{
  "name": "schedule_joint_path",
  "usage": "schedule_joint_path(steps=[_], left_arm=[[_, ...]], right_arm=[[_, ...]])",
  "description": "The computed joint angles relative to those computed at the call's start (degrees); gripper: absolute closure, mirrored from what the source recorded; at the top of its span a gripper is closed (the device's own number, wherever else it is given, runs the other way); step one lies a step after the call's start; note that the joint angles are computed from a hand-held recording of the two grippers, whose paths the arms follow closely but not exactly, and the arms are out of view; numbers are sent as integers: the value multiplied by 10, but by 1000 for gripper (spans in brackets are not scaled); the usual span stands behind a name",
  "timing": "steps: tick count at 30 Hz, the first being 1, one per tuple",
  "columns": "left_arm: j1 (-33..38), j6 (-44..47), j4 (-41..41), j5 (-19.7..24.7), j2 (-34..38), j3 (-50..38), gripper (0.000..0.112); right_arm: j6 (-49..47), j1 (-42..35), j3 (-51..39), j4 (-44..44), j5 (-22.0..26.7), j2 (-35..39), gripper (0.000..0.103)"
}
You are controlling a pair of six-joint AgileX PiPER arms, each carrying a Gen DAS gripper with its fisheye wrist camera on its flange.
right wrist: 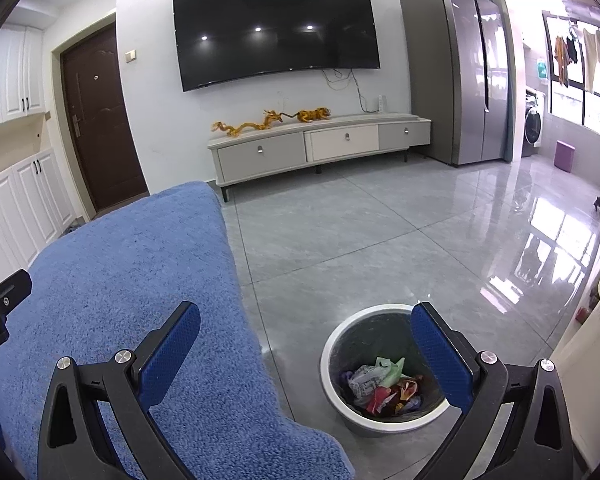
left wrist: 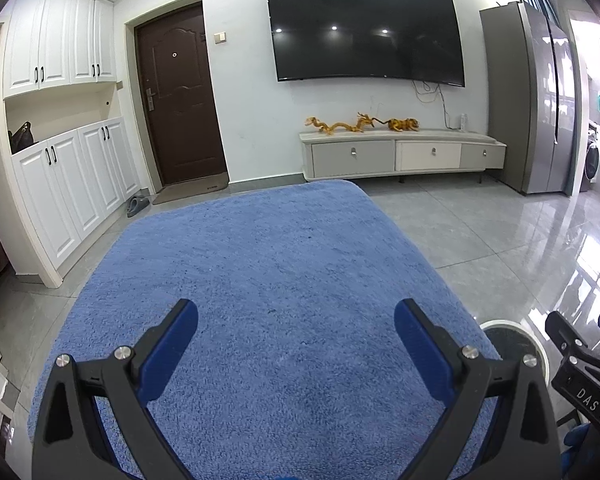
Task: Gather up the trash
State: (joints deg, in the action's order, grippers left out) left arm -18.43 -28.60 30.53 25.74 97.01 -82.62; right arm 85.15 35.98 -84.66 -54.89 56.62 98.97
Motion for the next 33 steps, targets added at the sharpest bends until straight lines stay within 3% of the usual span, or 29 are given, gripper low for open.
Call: schedule_joint_path(steps=[33], left_arm=[[5,41,-29,-10,6,6,13]], right_arm=[[9,-13,22,8,-12,-9,0]])
